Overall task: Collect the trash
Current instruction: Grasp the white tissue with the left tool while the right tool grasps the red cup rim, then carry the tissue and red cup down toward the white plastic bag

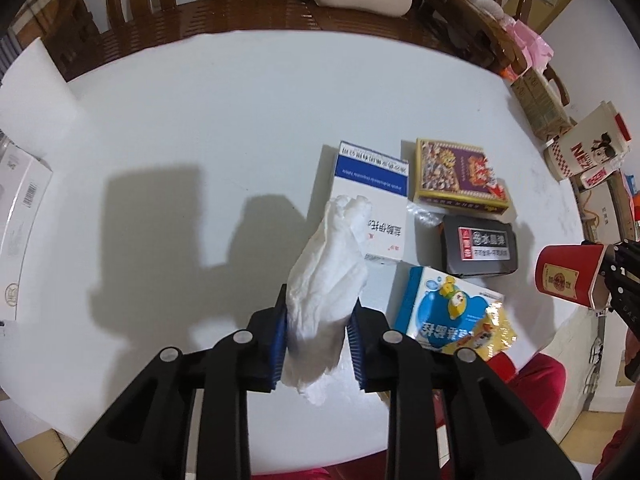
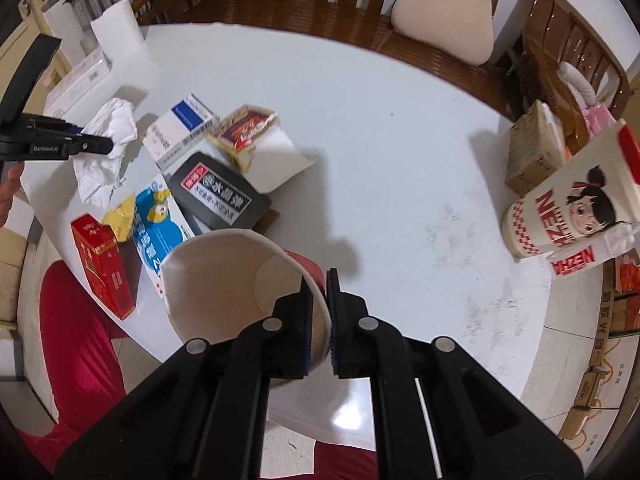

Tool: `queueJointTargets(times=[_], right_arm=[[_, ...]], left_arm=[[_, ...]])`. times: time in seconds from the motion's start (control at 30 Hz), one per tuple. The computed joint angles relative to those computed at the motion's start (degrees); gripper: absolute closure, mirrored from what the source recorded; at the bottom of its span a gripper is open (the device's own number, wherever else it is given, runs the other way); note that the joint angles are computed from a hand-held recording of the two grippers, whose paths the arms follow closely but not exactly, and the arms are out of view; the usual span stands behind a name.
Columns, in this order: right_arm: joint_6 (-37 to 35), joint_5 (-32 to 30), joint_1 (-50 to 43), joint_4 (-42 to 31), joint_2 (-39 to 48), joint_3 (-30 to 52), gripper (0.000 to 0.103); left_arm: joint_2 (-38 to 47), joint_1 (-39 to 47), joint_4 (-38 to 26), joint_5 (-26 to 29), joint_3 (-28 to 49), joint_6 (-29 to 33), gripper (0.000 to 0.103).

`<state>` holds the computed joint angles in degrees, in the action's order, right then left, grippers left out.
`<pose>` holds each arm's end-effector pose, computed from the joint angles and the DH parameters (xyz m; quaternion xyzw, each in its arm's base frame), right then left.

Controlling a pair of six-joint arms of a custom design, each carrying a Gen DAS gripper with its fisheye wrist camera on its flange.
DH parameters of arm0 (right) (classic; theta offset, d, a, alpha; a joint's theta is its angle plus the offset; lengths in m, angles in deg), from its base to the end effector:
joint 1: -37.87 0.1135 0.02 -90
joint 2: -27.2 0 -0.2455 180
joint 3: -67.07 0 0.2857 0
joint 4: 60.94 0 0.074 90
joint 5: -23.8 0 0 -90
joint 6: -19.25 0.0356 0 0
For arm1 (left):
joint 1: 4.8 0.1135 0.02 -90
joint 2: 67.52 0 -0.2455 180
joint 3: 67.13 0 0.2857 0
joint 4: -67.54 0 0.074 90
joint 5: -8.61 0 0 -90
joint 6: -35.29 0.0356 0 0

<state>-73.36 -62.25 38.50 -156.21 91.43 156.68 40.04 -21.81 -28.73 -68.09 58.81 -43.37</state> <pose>0.2091 -0.0002 0.3542 -0.0218 0.9838 -0.0369 0.1739 0.3686 -0.1213 0.3314 0.2537 0.9547 -0.1202 0.0989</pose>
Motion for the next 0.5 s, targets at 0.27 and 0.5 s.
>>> queueJointTargets(times=[0.27,0.5], right_arm=[[3.0,2.1,3.4,-2.0,-2.3,4.1,0.095],[8.0,5.3,10.3,-6.2,-4.2,9.8,0.095]], left_arm=[[-6.1,-0.5,-1.2,-0.7,-0.2,0.4,0.077],[-14.4,-2.3,-3.7,-1.4,-1.0,1.5,0.077]])
